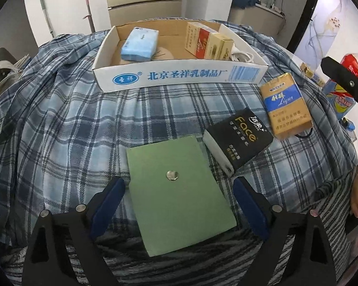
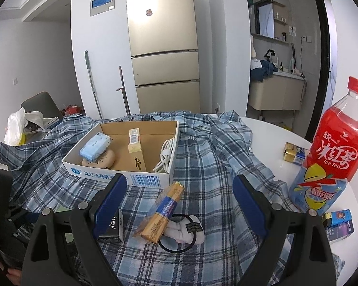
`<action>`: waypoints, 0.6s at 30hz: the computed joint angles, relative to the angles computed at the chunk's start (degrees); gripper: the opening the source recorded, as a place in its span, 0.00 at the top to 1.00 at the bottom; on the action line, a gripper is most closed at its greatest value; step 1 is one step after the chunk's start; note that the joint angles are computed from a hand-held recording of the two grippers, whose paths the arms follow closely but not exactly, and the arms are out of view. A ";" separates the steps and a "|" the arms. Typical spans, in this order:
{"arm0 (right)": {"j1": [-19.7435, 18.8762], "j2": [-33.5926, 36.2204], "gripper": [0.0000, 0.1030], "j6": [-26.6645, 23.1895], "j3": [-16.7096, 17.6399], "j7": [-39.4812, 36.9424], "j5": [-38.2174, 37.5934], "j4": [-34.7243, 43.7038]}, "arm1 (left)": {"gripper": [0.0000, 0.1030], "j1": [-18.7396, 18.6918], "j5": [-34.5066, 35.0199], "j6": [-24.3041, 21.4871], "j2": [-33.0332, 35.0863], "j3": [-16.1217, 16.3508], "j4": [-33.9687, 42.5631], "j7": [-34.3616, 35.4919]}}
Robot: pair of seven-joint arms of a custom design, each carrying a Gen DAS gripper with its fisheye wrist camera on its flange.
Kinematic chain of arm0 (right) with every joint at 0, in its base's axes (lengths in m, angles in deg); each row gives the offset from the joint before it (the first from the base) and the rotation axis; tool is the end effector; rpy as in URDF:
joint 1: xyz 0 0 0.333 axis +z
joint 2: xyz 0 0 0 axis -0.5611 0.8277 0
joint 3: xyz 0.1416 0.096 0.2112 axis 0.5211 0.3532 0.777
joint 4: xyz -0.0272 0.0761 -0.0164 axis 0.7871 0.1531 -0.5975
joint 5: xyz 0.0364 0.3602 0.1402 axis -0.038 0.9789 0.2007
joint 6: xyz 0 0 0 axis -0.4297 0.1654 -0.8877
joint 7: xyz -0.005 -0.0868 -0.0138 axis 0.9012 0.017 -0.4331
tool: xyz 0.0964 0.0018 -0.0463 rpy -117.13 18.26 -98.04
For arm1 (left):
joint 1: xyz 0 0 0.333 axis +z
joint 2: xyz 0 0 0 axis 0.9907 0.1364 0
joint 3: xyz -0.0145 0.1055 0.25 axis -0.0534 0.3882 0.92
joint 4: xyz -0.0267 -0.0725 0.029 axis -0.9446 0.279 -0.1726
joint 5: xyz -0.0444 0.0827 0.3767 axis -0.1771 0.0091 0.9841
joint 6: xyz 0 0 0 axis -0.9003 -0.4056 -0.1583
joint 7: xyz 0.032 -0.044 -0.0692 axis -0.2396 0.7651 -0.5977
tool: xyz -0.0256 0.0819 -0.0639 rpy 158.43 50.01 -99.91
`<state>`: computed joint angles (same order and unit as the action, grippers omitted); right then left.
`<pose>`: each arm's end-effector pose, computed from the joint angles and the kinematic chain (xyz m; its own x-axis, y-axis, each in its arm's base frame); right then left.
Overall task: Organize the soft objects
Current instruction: 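Lower the left gripper onto the green card sleeve and grasp it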
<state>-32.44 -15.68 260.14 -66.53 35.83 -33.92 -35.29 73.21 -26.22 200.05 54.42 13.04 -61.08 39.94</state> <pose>0.6825 0.0171 0.4266 0.1533 -0.9867 -0.0549 -0.5367 -0.0365 -0.8430 0.6735 -0.2423 0.3842 -0.1221 -0.9897 0.0746 -0.8814 0.0736 -0.4667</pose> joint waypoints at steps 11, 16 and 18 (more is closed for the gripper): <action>0.84 -0.51 0.13 0.99 -0.66 0.48 -0.62 -0.90 | 0.18 -1.13 3.08 -0.04 -0.37 1.16 -0.44 -2.19; 0.65 -0.60 0.13 1.18 -0.38 0.34 -0.85 -1.04 | 0.24 -1.19 3.34 -0.69 0.21 0.99 0.48 -1.68; 0.61 -0.54 0.13 1.20 -0.30 0.40 -0.90 -0.97 | 0.27 -1.05 3.57 0.80 -0.55 1.14 -0.79 -2.15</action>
